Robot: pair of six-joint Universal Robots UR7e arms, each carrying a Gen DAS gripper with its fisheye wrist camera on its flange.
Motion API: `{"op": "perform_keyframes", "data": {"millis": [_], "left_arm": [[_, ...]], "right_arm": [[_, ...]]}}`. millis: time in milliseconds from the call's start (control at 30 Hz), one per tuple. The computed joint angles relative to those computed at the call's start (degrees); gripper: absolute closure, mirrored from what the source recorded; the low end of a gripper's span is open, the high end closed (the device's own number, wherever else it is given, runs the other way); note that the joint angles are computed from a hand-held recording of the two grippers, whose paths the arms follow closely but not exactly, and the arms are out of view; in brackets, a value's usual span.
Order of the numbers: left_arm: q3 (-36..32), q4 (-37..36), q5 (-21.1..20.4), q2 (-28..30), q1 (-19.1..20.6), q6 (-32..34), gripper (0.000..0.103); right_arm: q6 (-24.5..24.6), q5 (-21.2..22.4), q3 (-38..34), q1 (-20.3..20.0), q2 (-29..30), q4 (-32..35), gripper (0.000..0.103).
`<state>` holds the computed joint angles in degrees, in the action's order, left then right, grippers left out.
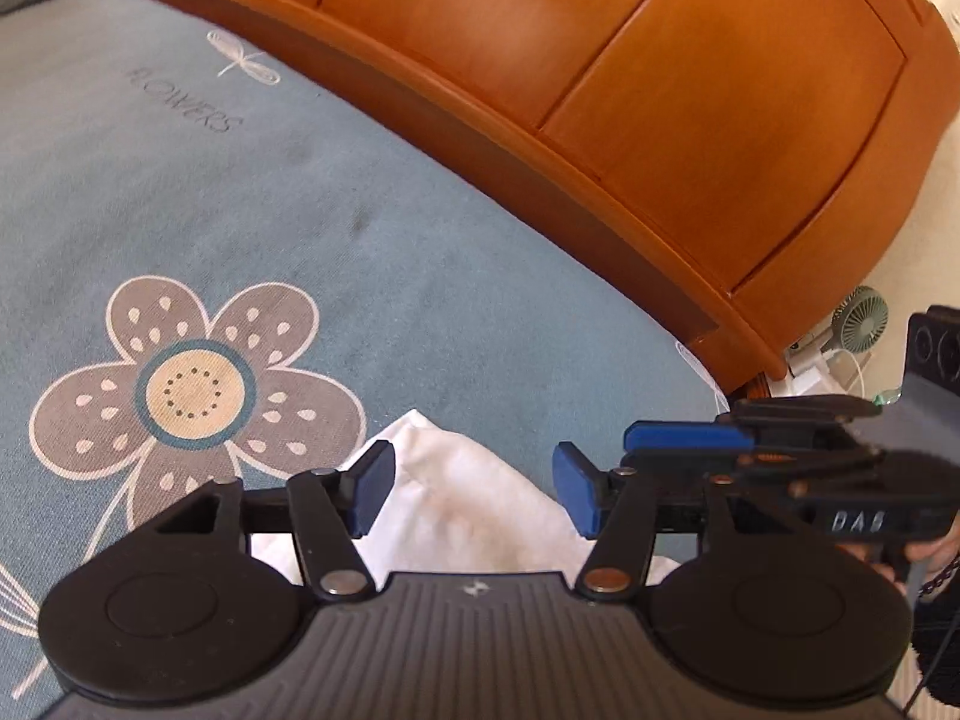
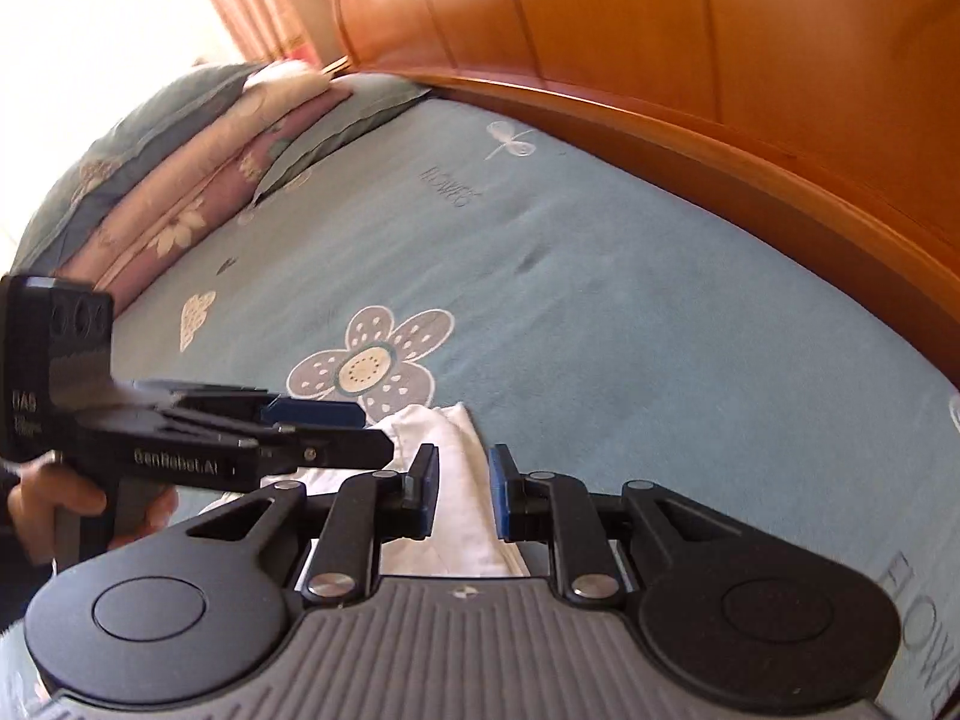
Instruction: Fold clothes
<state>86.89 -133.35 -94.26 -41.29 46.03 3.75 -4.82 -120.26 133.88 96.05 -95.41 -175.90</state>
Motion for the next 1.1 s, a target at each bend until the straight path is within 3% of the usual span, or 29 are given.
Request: {"op": "perform_keyframes", "data": {"millis": [33,133,233,300,433,500,600,800,967,1100], "left_arm": [[-2.64,2.75,-0.80,1.34,0.82,-0.48,0.045],[-10.71,11.89,-4.25,5.55,2.95,-1.74,0.045],[-18.87,21.92,-9.94,10.12,4.77,-1.68,0.042],[-26.28,30.83,-14.05,14.53,6.11,-2.54,0.035],[-36.61,39.88,-20.20,21.23,8.63,-8.36,0.032],[-40.37,43.12,-22.06,23.82,9.33,-11.05,0.031],[-44.05,47.30,-21.85,26.01,8.88,-9.35,0.031],[-43.90,47.95,-25.13,25.86,8.71,-7.28,0.026],[-40.83,45.27,-27.97,24.13,9.07,-7.43,0.025],[-39.69,44.45,-28.19,23.65,9.19,-7.92,0.025]], "right_arm": [[-2.04,0.73,-1.32,-0.41,1.73,0.94,0.073],[-5.52,-0.56,-3.62,-0.72,6.35,2.01,0.072],[-5.18,-0.54,-4.57,-1.59,8.08,3.66,0.072],[-4.86,-0.17,-4.60,-2.08,8.08,4.32,0.072],[-5.06,0.14,-3.58,-2.12,7.17,3.85,0.072],[-5.51,0.81,-2.87,-2.09,6.70,3.24,0.072],[-7.75,0.22,-2.06,-1.34,7.33,1.44,0.072],[-19.76,-6.61,-1.60,3.18,12.39,-5.40,0.072],[-30.04,-8.56,-0.98,6.03,14.77,-8.37,0.069],[-31.85,-8.01,-1.18,6.54,14.91,-7.21,0.069]]}}
